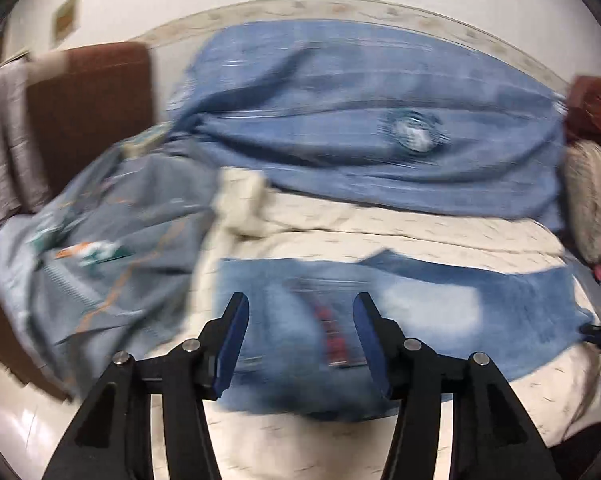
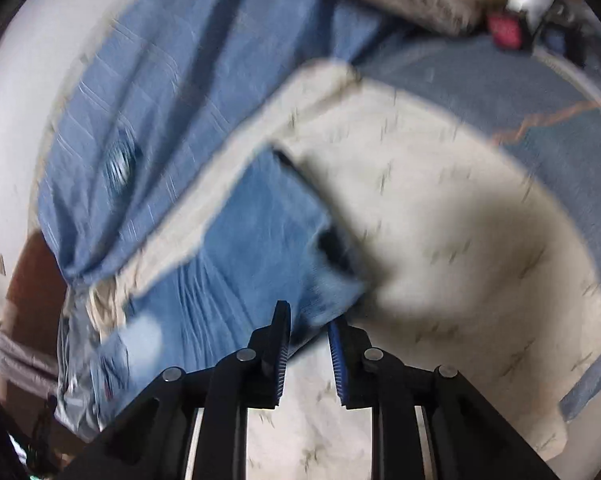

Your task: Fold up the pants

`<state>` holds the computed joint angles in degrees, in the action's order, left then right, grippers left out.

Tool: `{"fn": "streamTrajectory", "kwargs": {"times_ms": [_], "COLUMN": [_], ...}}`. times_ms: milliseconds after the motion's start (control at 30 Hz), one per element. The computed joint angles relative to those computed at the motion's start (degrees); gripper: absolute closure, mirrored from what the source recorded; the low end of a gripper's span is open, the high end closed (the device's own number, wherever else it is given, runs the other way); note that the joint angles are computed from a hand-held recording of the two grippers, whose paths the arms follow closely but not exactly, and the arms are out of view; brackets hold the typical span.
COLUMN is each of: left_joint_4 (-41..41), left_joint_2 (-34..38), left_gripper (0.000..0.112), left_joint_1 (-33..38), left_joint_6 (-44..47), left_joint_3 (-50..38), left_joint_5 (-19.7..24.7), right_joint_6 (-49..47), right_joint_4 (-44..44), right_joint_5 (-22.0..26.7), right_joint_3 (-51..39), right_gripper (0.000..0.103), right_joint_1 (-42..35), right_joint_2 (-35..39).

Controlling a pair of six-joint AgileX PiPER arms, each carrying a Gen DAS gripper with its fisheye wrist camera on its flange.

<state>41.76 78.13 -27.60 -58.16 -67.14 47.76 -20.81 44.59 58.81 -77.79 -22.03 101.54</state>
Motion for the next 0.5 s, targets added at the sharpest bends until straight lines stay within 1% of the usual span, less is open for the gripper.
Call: {"fn": "streamTrajectory", "kwargs": {"times_ms": [33,100,133,167,200,233,300,367,400,500], "left_joint_4": [-1.0,-2.8,-4.4,-6.0,-8.6,-13.0,-16.1,-15.7,-14.5,-13.3], "left_joint_2": [2.9,6.1,8.6,10.6,12.3,14.4,16.5,17.9,18.0,18.6], "left_gripper": [0.056,0.056,0.056,0.057,0.057,0.057,0.057,0.057,0.057,0.057], "left_joint_1": [-0.4,-0.3,0.1,0.3,1.0,2.2,3.0,2.9,2.0,2.1], "left_joint_6": [0.9,2.3,3.2,4.0,5.9,8.9,10.6,10.0,8.4,7.9], "left_joint_3": [-1.4,-2.5,-3.1,-4.0,-4.7,-5.1,-5.0,-4.4,-3.9,-2.8], "left_joint_5": [-1.6,-5.1,-7.4,-8.2,-9.3,-11.4,-13.8,-15.6,-15.5,-16.1], "right_joint_6": [-0.1,-1.6,-3.0,-4.1,-3.9,-4.1,-3.6,-1.0,0.8,7.8], "right_joint_4": [-0.1,-0.1,0.7,2.1,2.8,3.9,6.1,6.3,5.3,-1.1], "right_joint_5": [1.0,3.0,4.4,6.1,7.0,7.2,6.1,4.3,3.4,-2.7], "right_joint_3": [-0.1,0.2,0.6,0.6,-0.3,-0.8,-2.1,-5.0,-7.0,-14.2], "right_gripper": [0.082,0.082,0.082,0.082,0.082,0.082,0.082,0.081,0.081,0.081], "right_joint_1": [-0.5,-2.0,-3.3,-4.8,-5.1,-5.8,-5.7,-2.2,-0.4,7.4], "right_joint_2": [0.1,-1.1,-2.2,-3.2,-3.5,-4.3,-5.2,-3.9,-2.9,2.4]}}
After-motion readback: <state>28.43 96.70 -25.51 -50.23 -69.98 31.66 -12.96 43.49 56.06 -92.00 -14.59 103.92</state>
